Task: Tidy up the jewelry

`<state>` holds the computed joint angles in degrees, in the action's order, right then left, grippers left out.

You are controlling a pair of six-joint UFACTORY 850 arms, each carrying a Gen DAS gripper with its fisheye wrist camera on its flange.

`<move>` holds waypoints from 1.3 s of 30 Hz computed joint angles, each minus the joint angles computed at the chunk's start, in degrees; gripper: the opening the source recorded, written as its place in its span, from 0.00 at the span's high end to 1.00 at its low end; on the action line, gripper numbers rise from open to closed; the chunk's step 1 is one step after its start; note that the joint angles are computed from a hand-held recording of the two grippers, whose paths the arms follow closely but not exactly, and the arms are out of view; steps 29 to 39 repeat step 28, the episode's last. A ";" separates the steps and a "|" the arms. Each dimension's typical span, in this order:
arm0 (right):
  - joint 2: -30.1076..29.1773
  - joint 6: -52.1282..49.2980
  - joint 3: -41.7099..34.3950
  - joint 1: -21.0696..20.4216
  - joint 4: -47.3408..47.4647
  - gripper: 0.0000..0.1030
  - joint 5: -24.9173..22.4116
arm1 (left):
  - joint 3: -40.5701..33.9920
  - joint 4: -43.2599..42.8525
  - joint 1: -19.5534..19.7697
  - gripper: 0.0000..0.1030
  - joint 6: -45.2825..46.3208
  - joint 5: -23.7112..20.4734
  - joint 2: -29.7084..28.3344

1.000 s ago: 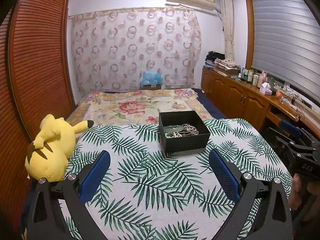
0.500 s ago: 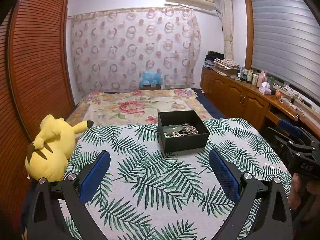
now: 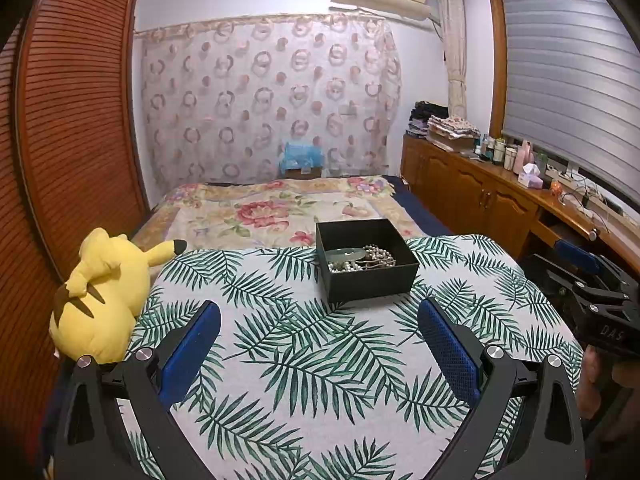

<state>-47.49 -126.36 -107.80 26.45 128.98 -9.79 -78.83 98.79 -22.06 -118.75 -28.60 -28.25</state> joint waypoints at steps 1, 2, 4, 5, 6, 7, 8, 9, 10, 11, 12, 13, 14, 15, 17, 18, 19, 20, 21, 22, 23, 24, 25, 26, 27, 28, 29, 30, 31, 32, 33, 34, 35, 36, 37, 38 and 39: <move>-0.02 0.20 -0.06 0.00 -0.19 0.02 0.05 | 0.00 0.00 0.00 0.08 0.00 0.00 0.00; -0.06 0.52 -0.18 -0.01 -0.51 0.02 0.07 | 0.02 -0.05 0.01 0.08 0.04 0.00 0.02; 0.03 0.11 0.06 0.00 -0.11 0.02 -0.03 | 0.06 0.14 -0.07 0.08 -0.20 -0.04 0.05; -0.08 0.96 -0.24 -0.02 -0.98 0.02 0.10 | 0.06 0.14 -0.07 0.08 -0.20 -0.04 0.05; -0.04 0.56 -0.14 -0.01 -0.58 0.02 0.10 | 0.09 0.28 -0.07 0.08 -0.36 -0.04 0.06; -0.08 1.17 -0.26 -0.02 -1.16 0.02 0.10 | 0.09 0.34 -0.07 0.08 -0.41 -0.03 0.04; -0.09 1.32 -0.31 -0.02 -1.30 0.02 0.11 | 0.08 0.36 -0.08 0.08 -0.42 -0.07 0.02; 0.09 -0.17 0.16 0.01 0.17 0.02 -0.06 | 0.10 0.27 -0.06 0.08 -0.31 -0.07 0.04; -0.06 0.73 -0.22 0.01 -0.73 0.02 0.15 | 0.08 0.25 -0.06 0.08 -0.30 -0.06 0.02; 0.04 -0.01 0.07 0.02 0.03 0.02 0.05 | 0.14 0.29 -0.05 0.08 -0.36 -0.07 0.06; -0.02 0.79 -0.14 0.01 -0.73 0.02 0.13 | 0.14 0.30 -0.05 0.08 -0.40 -0.07 0.05; 0.03 0.51 -0.04 0.01 -0.48 0.02 0.08 | 0.14 0.30 -0.05 0.08 -0.40 -0.07 0.05; 0.06 0.34 0.05 0.02 -0.34 0.02 0.03 | 0.17 0.38 -0.04 0.08 -0.44 -0.03 0.07; -0.05 1.18 -0.24 0.00 -1.18 0.02 0.13 | 0.12 0.33 -0.04 0.08 -0.40 -0.05 0.02; -0.12 2.02 -0.43 -0.01 -1.96 0.02 0.20 | 0.19 0.41 -0.03 0.08 -0.57 0.01 0.07; -0.07 1.69 -0.30 0.00 -1.62 0.02 0.15 | 0.18 0.41 -0.03 0.08 -0.52 0.02 0.06; -0.11 1.64 -0.43 0.01 -1.61 0.02 0.26 | 0.25 0.51 -0.02 0.08 -0.56 -0.06 0.09; 0.06 0.61 0.00 0.03 -0.58 0.02 0.07 | 0.26 0.50 -0.01 0.08 -0.56 -0.06 0.09; -0.12 1.97 -0.43 0.00 -1.94 0.02 0.21 | 0.19 0.25 -0.21 0.08 -0.40 -0.21 0.08; -0.14 1.97 -0.49 0.01 -1.92 0.02 0.28 | 0.11 0.02 -0.22 0.08 -0.22 -0.22 0.04; -0.14 2.12 -0.52 0.01 -2.07 0.02 0.28 | 0.16 0.03 -0.22 0.08 -0.25 -0.23 0.07; -0.10 2.02 -0.40 0.01 -1.95 0.02 0.21 | 0.10 -0.14 -0.34 0.08 -0.18 -0.36 0.05; -0.14 2.41 -0.52 0.01 -2.35 0.02 0.26 | 0.05 -0.32 -0.35 0.08 -0.01 -0.41 0.02; -0.16 2.21 -0.58 0.02 -2.16 0.02 0.32 | -0.09 -0.64 -0.46 0.08 0.29 -0.57 -0.05; -0.11 1.65 -0.43 0.03 -1.59 0.02 0.27 | -0.11 -0.58 -0.48 0.08 0.28 -0.56 -0.06; -0.08 1.66 -0.34 0.03 -1.57 0.02 0.24 | -0.08 -0.42 -0.47 0.08 0.17 -0.51 -0.04; -0.08 1.66 -0.34 0.03 -1.57 0.02 0.24 | -0.08 -0.42 -0.47 0.08 0.17 -0.51 -0.04; -0.08 1.66 -0.34 0.03 -1.57 0.02 0.24 | -0.08 -0.42 -0.47 0.08 0.17 -0.51 -0.04; -0.08 1.66 -0.34 0.03 -1.57 0.02 0.24 | -0.08 -0.42 -0.47 0.08 0.17 -0.51 -0.04; -0.08 1.66 -0.34 0.03 -1.57 0.02 0.24 | -0.08 -0.42 -0.47 0.08 0.17 -0.51 -0.04; -0.08 1.66 -0.34 0.03 -1.57 0.02 0.24 | -0.08 -0.42 -0.47 0.08 0.17 -0.51 -0.04; -0.08 1.66 -0.34 0.03 -1.57 0.02 0.24 | -0.08 -0.42 -0.47 0.08 0.17 -0.51 -0.04; -0.08 1.66 -0.34 0.03 -1.57 0.02 0.24 | -0.08 -0.42 -0.47 0.08 0.17 -0.51 -0.04; -0.08 1.66 -0.34 0.03 -1.57 0.02 0.24 | -0.08 -0.42 -0.47 0.08 0.17 -0.51 -0.04; -0.08 1.66 -0.34 0.03 -1.57 0.02 0.24 | -0.08 -0.42 -0.47 0.08 0.17 -0.51 -0.04; -0.08 1.66 -0.34 0.03 -1.57 0.02 0.24 | -0.08 -0.42 -0.47 0.08 0.17 -0.51 -0.04; -0.08 1.66 -0.34 0.03 -1.57 0.02 0.24 | -0.08 -0.42 -0.47 0.08 0.17 -0.51 -0.04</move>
